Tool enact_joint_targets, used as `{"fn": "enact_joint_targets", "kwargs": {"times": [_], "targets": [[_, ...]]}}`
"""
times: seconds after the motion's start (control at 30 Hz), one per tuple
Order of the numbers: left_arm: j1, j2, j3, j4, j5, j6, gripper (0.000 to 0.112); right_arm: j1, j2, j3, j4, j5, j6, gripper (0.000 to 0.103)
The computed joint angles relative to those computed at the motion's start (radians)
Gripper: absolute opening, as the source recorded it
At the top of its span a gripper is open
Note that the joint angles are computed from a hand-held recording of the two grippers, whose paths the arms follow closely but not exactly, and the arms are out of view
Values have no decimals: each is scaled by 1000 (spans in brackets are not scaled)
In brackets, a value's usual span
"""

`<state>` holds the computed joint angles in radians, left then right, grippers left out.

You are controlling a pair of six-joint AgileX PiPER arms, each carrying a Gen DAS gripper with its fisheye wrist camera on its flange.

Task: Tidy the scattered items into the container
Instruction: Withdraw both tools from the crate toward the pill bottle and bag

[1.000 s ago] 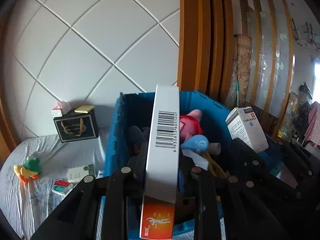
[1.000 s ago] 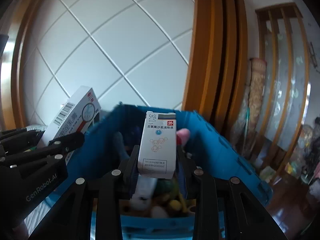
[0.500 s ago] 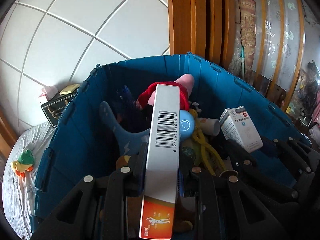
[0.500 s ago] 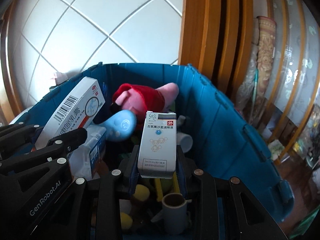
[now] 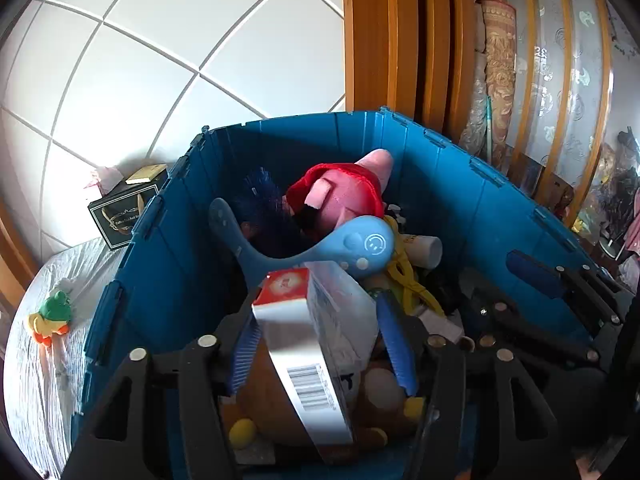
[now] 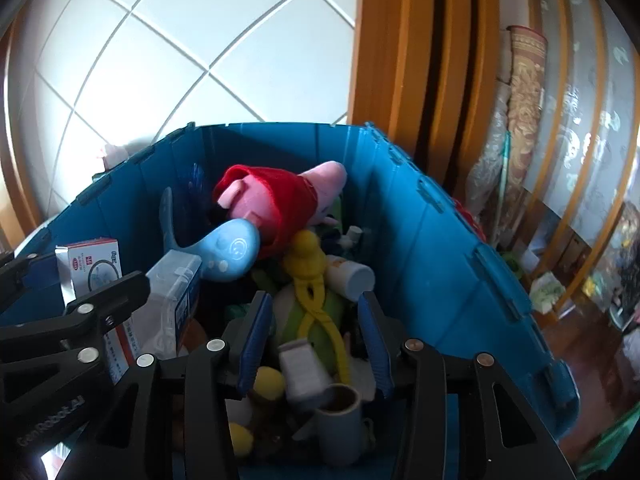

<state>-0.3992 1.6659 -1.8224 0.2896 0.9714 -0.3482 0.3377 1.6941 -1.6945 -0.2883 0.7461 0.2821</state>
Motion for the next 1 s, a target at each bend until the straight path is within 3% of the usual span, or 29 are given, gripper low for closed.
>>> {"fn": "enact_joint_targets", "kwargs": {"times": [0.1, 0.27, 0.37, 0.63, 0.83, 1.0], "targets": [[-4, -27, 28, -4, -9, 0, 57, -8, -47, 52, -12, -20, 26, 54], [-33, -122, 130, 24, -45, -41, 67, -4, -154, 160, -53, -49, 82, 57], [-66, -195, 201, 69, -67, -79, 70, 12, -227, 229, -104, -67, 135, 75], [-113, -392, 390, 178, -86, -215, 73, 111, -379, 359, -261, -58, 313, 81], [-30, -511, 491, 132, -92, -175, 73, 227, -416, 386, -371, -18, 469, 83], [129, -619, 561, -26, -118, 3, 73, 384, -417, 384, -497, 57, 643, 83]]}}
